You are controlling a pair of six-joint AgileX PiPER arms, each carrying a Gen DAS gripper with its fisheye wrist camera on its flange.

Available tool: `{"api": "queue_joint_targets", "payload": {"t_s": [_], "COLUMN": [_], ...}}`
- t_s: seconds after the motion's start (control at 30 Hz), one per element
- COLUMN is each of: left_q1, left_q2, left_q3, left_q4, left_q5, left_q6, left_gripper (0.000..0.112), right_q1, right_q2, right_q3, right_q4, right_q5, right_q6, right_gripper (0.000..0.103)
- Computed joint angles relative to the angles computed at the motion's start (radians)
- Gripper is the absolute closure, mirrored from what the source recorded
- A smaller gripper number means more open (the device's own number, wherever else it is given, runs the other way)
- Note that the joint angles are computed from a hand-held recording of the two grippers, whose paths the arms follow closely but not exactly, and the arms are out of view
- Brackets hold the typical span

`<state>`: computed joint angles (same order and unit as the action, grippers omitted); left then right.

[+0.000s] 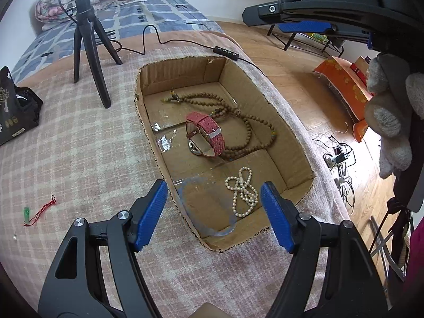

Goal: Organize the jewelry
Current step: 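Lower the mala into the box with the right tool while the left tool releases the bangle there, then withdraw both open tools from the box toward the remaining bracelet and pendant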

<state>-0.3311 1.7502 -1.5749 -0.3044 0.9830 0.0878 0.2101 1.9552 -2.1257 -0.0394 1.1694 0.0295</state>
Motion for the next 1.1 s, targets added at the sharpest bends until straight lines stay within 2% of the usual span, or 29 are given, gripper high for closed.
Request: {"api": "queue_joint_targets", "payload": {"t_s": [0.07,0.13,0.37,0.63,0.73,0.83,0.97,1.1], "left_q1": [0.003,0.004,0.027,0.065,0.088,0.125,0.195,0.285], "left_q2": [-0.005,-0.018,-0.073,-0.177,-0.224,-0.276,-0.335,-0.394], "left_q3": [0.002,0.010,0.049,0.109,0.140,0.178,0.224,0.270], "left_q4": [-0.007,-0.006,-0.016,-0.017,-0.019,-0.026,-0.062,-0.091], "left_q5": [0.004,0.003,0.005,0.022,0.030,0.043,0.065,0.091], "left_q6": [0.007,0.013,0.028,0.039,0.051,0.075,0.131,0.210], "left_gripper": [0.037,0.037,0.037,0.037,0.037,0.037,0.037,0.037], "right_q1": [0.007,0.015,0.040,0.088,0.105,0.129,0.171,0.201], "right_q2": [-0.009,-0.022,-0.072,-0.142,-0.179,-0.233,-0.295,-0.343], "right_q3": [0.009,0.025,0.067,0.112,0.141,0.204,0.287,0.358], "right_q4": [-0.019,-0.037,-0.067,-0.101,-0.108,-0.137,-0.204,-0.206], "right_q5": [-0.003,-0.012,-0.020,-0.010,-0.014,-0.047,-0.075,-0.086], "right_q6": [0.018,0.035,0.072,0.128,0.165,0.239,0.350,0.384], "right_gripper": [0.037,0.029,0.020,0.016,0.010,0.001,0.000,0.000]}}
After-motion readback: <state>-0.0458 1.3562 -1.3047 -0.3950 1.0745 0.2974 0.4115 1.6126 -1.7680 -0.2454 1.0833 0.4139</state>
